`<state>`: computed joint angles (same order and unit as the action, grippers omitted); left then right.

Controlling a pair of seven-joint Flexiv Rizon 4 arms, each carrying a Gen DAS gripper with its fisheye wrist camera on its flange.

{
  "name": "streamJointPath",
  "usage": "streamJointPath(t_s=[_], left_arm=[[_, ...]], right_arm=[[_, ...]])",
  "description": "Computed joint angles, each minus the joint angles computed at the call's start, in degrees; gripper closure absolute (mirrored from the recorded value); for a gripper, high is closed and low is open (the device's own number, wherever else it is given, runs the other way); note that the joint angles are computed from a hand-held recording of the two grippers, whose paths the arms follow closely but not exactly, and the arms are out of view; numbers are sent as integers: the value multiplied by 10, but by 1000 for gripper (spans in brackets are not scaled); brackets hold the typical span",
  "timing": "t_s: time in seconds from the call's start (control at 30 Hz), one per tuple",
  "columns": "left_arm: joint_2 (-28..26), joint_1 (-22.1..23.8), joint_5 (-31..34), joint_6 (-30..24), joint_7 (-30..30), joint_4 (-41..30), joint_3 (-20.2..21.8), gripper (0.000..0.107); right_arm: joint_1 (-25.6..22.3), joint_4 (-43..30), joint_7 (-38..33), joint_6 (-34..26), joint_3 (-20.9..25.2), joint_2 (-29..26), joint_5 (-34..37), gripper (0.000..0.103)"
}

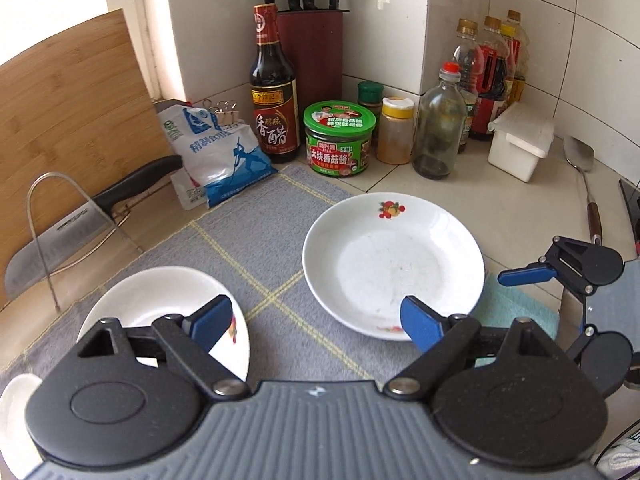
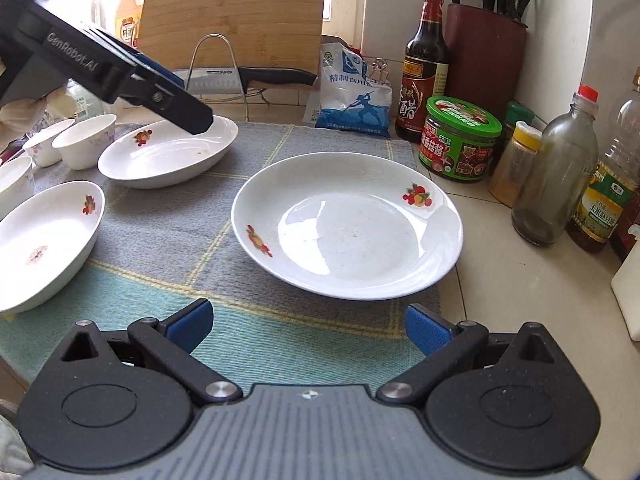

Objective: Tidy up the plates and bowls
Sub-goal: 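Lift the stained plate with the left gripper and swing it around, then carry the stained plate toward the white plate by the condiment jars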

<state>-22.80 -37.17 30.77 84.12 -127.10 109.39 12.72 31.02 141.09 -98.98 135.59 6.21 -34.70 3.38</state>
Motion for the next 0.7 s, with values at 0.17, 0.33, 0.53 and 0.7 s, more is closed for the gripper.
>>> streamJointPath(t_s=[0.17,0.33,0.53,0.7], left_arm=[[44,-84,107,-34,-141,36,66,16],[96,-109,169,-74,-249,84,67,16],[148,-103,220,-108,-343,135,47,16],[189,-79,232,-135,-357,174,18,16]], right_arm=[[56,19,-3,17,6,11,60,0],[117,32,-13,22,8,17,113,0],[183,37,-31,13,9,24,158,0],[225,33,-36,8,14,25,184,0]])
